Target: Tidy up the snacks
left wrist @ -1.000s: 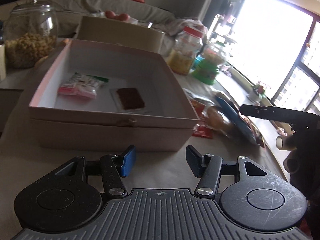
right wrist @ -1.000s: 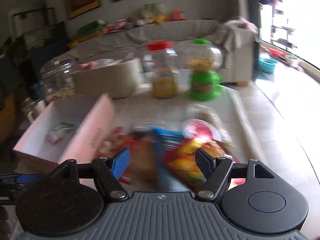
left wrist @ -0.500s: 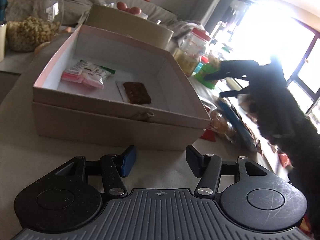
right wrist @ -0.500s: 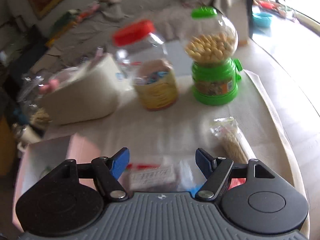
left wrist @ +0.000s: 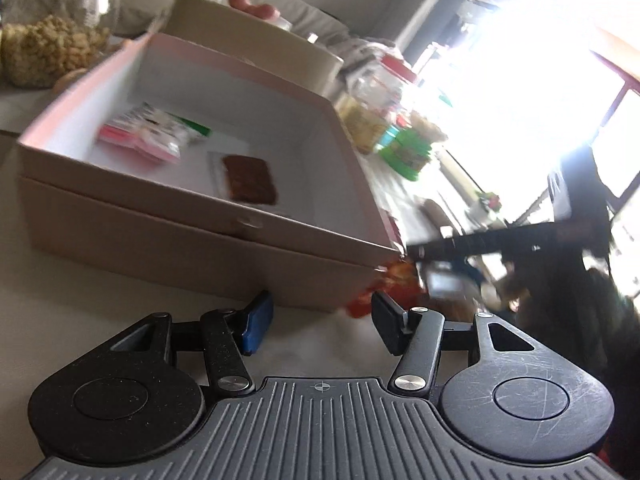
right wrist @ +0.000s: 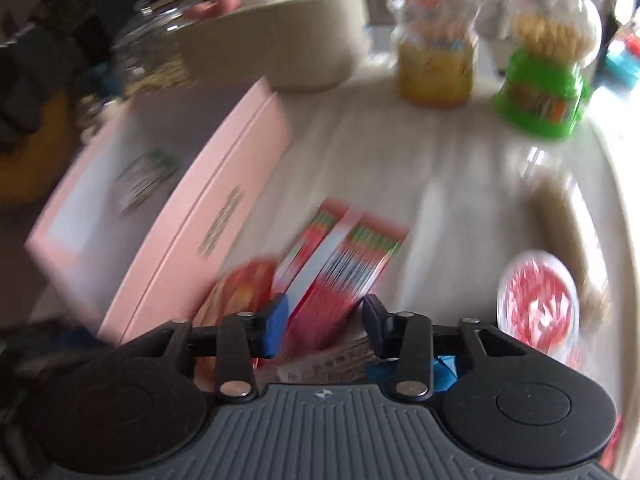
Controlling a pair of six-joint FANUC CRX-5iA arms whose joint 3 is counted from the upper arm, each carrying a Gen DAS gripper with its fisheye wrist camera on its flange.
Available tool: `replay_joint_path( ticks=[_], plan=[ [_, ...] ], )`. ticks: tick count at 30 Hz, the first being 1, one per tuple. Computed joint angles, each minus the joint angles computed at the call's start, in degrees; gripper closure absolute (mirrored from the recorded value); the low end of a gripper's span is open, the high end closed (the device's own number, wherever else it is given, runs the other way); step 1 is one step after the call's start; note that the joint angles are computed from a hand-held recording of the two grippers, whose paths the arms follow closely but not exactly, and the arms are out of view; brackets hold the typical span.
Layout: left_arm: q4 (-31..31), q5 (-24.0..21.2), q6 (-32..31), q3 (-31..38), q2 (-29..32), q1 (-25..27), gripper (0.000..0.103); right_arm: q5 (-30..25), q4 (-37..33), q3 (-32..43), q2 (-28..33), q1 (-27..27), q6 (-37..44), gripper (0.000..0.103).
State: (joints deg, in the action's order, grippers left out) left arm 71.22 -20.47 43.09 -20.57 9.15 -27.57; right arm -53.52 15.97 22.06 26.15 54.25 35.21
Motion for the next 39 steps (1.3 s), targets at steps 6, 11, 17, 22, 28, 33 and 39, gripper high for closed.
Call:
replay_joint_path(
  ticks=[6, 11, 17, 22, 28, 33, 39],
  plan=[
    [-4.84, -3.72, 0.81, 2.32, 0.86, -0.55, 0.043, 2.24, 4.96, -5.04, -2.49, 3.02, -1.82, 0.063],
    [-6.40, 0.92, 3.90, 0.84, -1.34, -0.83, 0.043, 10.03, 15.29, -11.69, -4.09, 1.01, -25.24, 0.032],
    [-13.83, 4.08, 12.67, 0.39, -2.83, 1.63, 0.043, 4.86, 27.11, -13.02, -2.69, 0.87, -45.03, 0.032],
    [-11.91, 2.00, 9.97, 1.66, -1.17, 2.36, 0.043, 11.90, 18.09, -14.27, -5.26, -0.46, -33.98, 0.032],
    [-6.20, 3.22, 4.29, 2.56, 0.81, 0.56, 0.043, 9.90, 14.25, -7.53, 0.02, -1.48, -34.16, 0.031],
    [0.08, 4.81, -1.06, 0.26, -0.38, -0.45, 0.043, 10.99, 11.81, -6.33, 0.39, -1.05, -29.02, 0.059],
    [5.60, 3.23, -6.32, -0.98, -0.70, -0.63, 0.043, 10.81, 6.96, -10.53, -5.03, 1.28, -21.11, 0.075]
  ],
)
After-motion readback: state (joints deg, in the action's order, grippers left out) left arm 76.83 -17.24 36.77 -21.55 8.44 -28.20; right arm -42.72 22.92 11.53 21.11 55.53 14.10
